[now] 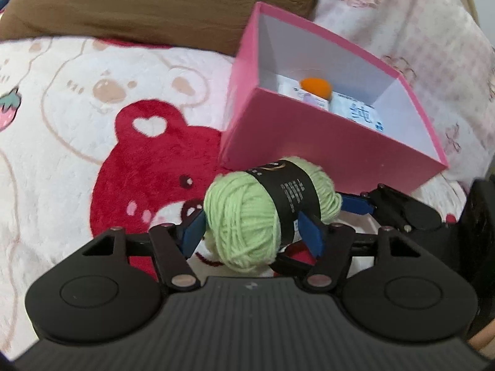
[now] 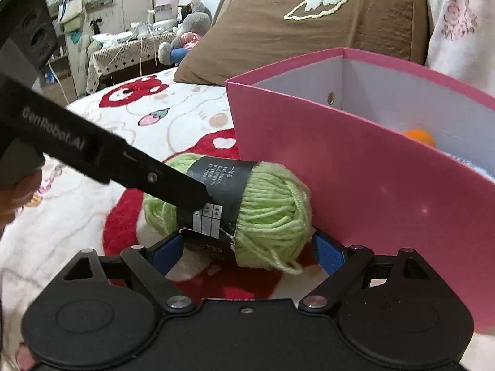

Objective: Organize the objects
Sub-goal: 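Close the left tool's fingers on the green yarn ball, then lift the yarn ball with the left tool and carry it over the pink box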

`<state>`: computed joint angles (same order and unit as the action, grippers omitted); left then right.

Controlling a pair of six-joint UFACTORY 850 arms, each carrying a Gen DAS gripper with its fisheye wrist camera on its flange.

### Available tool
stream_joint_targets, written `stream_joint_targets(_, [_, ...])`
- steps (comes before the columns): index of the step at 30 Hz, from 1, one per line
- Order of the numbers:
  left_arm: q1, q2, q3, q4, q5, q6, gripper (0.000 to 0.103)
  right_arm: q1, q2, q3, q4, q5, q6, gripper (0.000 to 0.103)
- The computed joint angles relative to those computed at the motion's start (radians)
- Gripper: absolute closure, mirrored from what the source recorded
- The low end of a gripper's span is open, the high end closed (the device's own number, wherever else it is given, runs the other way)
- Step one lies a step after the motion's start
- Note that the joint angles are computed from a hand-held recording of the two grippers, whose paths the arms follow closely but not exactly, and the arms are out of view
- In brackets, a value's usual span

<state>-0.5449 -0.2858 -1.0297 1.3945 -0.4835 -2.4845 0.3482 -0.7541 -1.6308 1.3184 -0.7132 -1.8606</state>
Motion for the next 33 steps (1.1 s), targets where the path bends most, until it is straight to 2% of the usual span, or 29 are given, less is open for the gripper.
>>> stream_joint_targets(3, [0.019,0.009,0.019,0.053,0.048,-0.109,0.040,0.009,-0.003,0.002,0.019,0.006,-0.023,0.011])
stream_joint_targets(8, [0.007,0.022,0.025,0.143,0.048,-0.183,0.044,0.006,-0.005,0.005,0.048,0.004,-0.043,0.011])
stream_joint_targets(13, [0.004,0.002,-0.032,-0.080,0.047,0.042,0.044,0.005,0.007,0.013,0.009,-0.038,0.039,0.010])
stream_joint_targets(17, [-0.005,-0.030,-0.073,-0.224,0.030,0.241,0.044,0.020,0.020,0.028,-0.006,0.007,0.069,0.009])
stream_joint_targets(22, [-0.018,-0.032,-0.070,-0.207,0.022,0.203,0.044,0.027,0.025,0.031,-0.033,0.025,0.106,0.009])
stream_joint_targets(33, [-0.051,-0.031,-0.129,-0.426,-0.023,0.435,0.038,0.034,0.099,0.092,-0.108,0.043,0.175,0.008])
